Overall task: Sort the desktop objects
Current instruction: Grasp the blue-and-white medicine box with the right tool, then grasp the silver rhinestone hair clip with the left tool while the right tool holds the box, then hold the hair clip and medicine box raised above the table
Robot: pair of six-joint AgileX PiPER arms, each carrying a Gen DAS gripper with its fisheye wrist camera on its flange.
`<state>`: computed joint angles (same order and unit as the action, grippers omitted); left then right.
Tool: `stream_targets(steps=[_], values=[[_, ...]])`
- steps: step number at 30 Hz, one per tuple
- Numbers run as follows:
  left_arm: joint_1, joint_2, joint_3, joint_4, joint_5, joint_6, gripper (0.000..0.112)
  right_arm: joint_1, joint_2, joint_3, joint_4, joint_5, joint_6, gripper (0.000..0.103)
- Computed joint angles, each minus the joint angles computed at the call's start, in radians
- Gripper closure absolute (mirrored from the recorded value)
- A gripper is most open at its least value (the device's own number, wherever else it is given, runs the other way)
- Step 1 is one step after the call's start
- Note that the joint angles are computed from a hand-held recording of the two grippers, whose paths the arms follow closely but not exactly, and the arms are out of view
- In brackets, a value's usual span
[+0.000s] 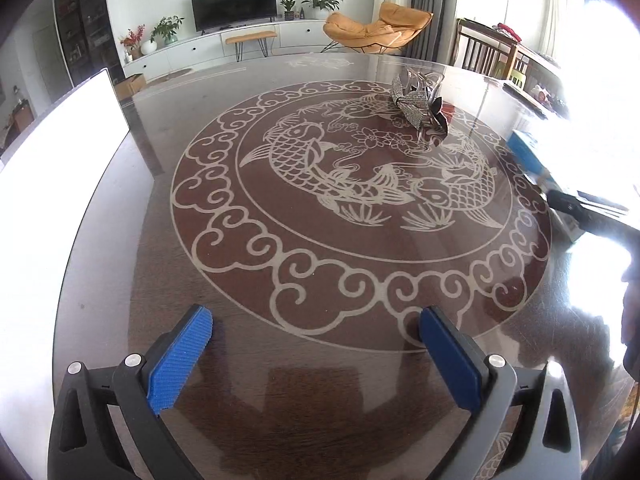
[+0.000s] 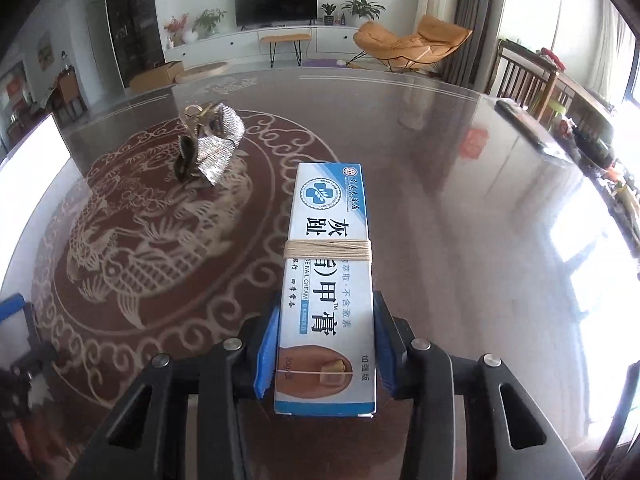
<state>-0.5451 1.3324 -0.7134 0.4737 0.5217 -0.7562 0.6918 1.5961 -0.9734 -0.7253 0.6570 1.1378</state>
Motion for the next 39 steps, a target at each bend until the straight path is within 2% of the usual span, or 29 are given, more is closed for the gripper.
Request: stream_targets(steps=[2,5,7,13,18,25,26,27,28,29,32,34,36,39], values=[[-0.01,0.011,-0.012,0.018,0.013,-0.032,0.009,0.012,-0.079,0.099,-0.064,0.009,0.057,0.061],[-0.032,0.084,-0.089,0.031,0.038,-0.078,0.009,-0.01,-0.169,0.204,-0.077,-0.045,0.101,0.061],[-0.064,0.16,-0.169,0.029,0.055,-0.092,0.009,-0.038,-0.186,0.22,-0.054,-0.078,0.087,0.061],[-0.078,0.445,-0.528,-0.093,0.079,0.118,0.009,-0.028,-0.175,0.216,-0.065,-0.073,0.104,0.06],[-0.063,0.674,-0.892,-0.136,0.222,0.152,0.009,-0.045,-0.175,0.219,-0.064,-0.081,0.097,0.056],[-0.038,0.968,-1.431,-0.24,0.483,0.3,0.009,-0.048,-0.181,0.227,-0.065,-0.084,0.096,0.056],[-0.033,0.987,-1.468,-0.242,0.5,0.308,0.013,-0.048,-0.181,0.226,-0.065,-0.083,0.097,0.056],[-0.031,0.983,-1.465,-0.227,0.488,0.296,0.023,-0.048,-0.181,0.226,-0.065,-0.083,0.097,0.056],[-0.025,0.955,-1.422,-0.216,0.451,0.284,0.051,-0.047,-0.18,0.226,-0.066,-0.083,0.098,0.056],[-0.023,0.935,-1.39,-0.196,0.434,0.271,0.057,-0.047,-0.18,0.226,-0.066,-0.083,0.098,0.056],[-0.016,0.798,-1.118,-0.142,0.245,0.237,0.057,-0.048,-0.181,0.227,-0.066,-0.084,0.097,0.056],[-0.01,0.681,-0.918,-0.11,0.156,0.183,0.057,-0.048,-0.181,0.227,-0.066,-0.084,0.097,0.056],[-0.018,0.551,-0.718,-0.066,0.108,0.122,0.057,-0.048,-0.181,0.227,-0.066,-0.084,0.097,0.056],[-0.041,0.328,-0.418,0.008,0.076,-0.004,0.057,-0.048,-0.181,0.227,-0.067,-0.084,0.098,0.056]])
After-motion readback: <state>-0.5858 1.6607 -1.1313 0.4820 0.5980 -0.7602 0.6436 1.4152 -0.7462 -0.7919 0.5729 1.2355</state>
